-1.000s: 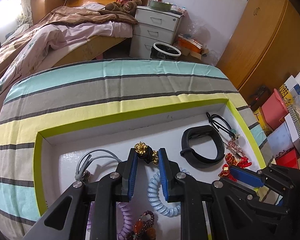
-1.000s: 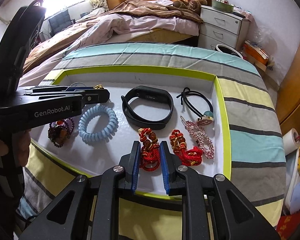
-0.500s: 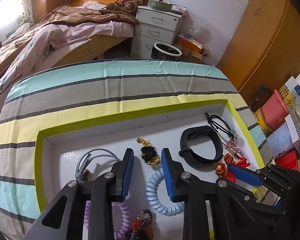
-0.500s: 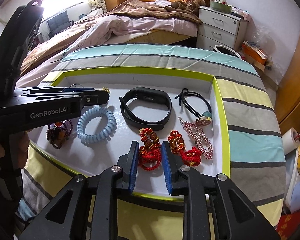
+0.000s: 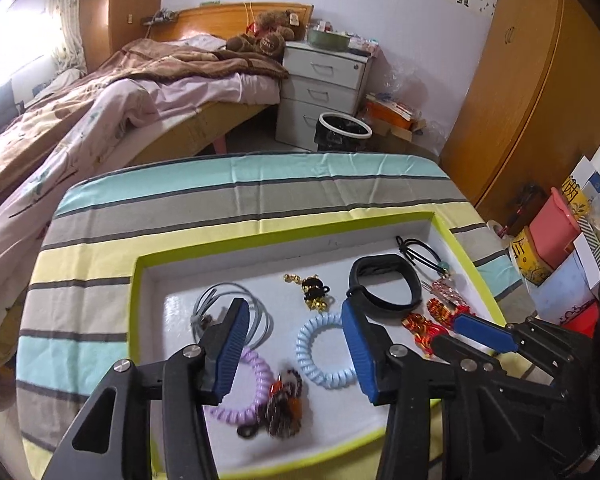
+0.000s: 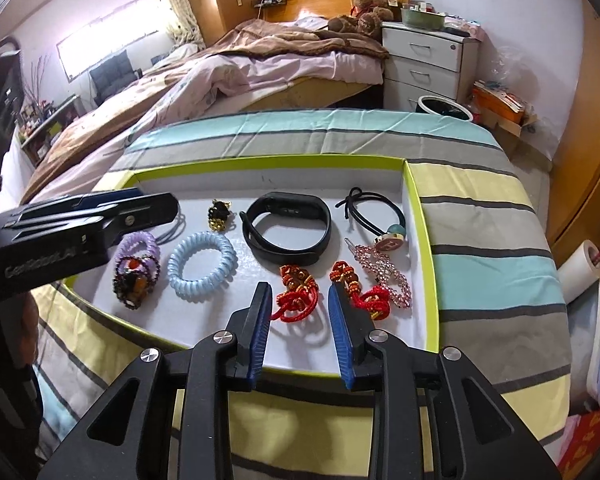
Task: Organize jewelry
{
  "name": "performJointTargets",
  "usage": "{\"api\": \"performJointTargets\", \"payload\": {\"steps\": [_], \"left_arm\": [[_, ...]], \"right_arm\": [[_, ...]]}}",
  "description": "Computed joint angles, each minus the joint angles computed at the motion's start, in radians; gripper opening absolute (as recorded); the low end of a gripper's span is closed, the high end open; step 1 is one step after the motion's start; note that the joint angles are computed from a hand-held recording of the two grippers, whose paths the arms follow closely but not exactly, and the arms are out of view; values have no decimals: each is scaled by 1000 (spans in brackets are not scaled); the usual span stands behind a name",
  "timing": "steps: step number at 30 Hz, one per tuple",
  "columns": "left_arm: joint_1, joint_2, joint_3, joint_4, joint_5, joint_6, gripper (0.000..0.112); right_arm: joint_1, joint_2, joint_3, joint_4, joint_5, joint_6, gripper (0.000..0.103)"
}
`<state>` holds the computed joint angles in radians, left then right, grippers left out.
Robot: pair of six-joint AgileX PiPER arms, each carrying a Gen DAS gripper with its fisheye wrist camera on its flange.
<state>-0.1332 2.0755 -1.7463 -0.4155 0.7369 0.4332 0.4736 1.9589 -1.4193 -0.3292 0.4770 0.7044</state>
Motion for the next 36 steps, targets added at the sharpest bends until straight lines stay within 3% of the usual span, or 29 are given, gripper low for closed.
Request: {"api": "performJointTargets", "payload": {"steps": [3,5,16,20,29,32,36], "left_arm": [[-2,-69,93,17,-56,-13,48],[-3,-114,157,24,-91,-22,48],[16,-352,485,-6,-253,-3,49],[-8,-434,598,127,-345,-124,53],[-34,-529,741,259,-424,-290,54],[-44,-548,772,389,-441,-433,54],[-23,-562,791,314,-455,-382,55]], "right_arm": [[10,-21,24,-30,-8,41,33],[19,-42,48,-61,-21,82,50],[99,-162,191,-338,-48,406,50],[141,-214,249,-492,-35,583,50],[240,-273,321,-707,51,817,50],[265,-281,334,-740,71,852,50],[277,-281,340,-753,72,870,50]]}}
